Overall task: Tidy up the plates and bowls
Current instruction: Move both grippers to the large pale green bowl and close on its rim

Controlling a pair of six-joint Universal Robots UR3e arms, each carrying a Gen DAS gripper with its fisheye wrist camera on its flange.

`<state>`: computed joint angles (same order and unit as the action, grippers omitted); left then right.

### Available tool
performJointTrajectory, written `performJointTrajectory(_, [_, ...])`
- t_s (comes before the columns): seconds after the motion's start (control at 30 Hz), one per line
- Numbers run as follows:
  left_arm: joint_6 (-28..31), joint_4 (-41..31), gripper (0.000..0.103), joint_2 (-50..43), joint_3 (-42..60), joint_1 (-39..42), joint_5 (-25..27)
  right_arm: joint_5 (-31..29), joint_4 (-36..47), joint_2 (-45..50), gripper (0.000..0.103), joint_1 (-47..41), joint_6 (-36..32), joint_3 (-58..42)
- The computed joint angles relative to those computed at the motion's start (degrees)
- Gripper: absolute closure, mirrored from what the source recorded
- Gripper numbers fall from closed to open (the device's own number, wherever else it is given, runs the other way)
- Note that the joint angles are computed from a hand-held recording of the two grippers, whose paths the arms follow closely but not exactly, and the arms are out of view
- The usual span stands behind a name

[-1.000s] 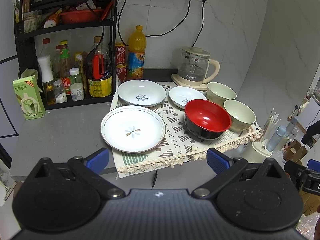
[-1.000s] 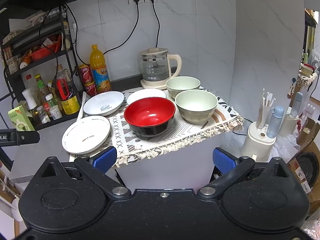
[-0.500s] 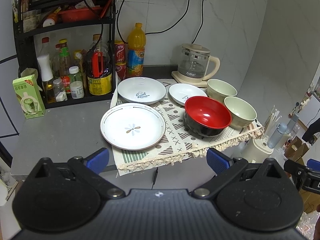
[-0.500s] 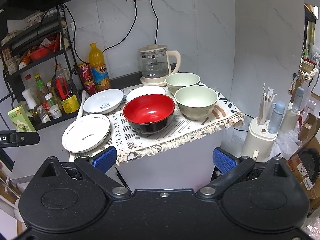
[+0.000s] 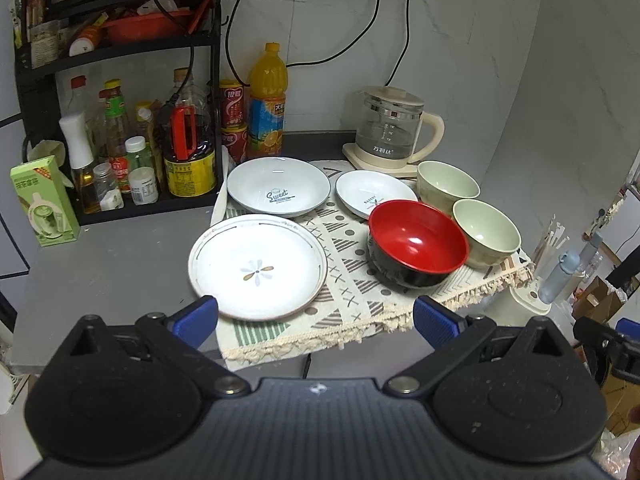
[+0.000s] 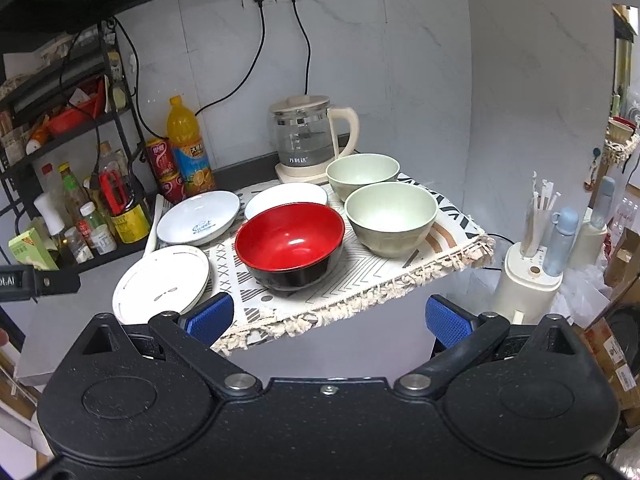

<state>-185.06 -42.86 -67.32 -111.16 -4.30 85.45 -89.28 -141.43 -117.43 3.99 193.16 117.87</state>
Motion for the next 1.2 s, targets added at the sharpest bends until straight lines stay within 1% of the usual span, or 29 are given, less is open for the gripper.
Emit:
performJointTrajectory(0.23, [-2.98,3.35,0.000,-10.84,7.02,-1.88,0.82,2.89,-1.64,7.08,0.000,-3.06,-3.60,-4.15])
performJointTrajectory(0.3, [-3.64,3.82,0.001,-13.71,9.48,-2.86,1.84,4.05,-1.84,8.92,0.000,-4.10,-4.07,-5.21])
performJointTrajectory(0.4, [-4.38,4.31,0.001,-17.19,12.38,-3.28,1.64,5.47,-2.59,11.24,0.000,-5.49,-4.20,-6.46])
performJointTrajectory(0.47, [-4.55,4.27,0.001,-19.88,14.83,-3.98,2.46,6.39,-3.35,12.74,0.000,-6.57,-4.68,-7.08])
performJointTrajectory(0.53, [-4.82,3.63,0.000,-22.79,17.76,-4.73,3.22,6.74,-3.23,14.70,0.000,-7.35,-5.11,-8.46])
performJointTrajectory(0.9, [-5.88,1.12,0.000,-37.70,33.08,-7.30,2.86,7.99,-3.34,23.53,0.000,-10.73,-6.67,-14.11])
performJointTrajectory(1.2, [-6.56,-6.01,0.000,-52.61,53.00,-9.46,2.06,9.31,-2.03,31.84,0.000,-13.52,-7.51,-20.24])
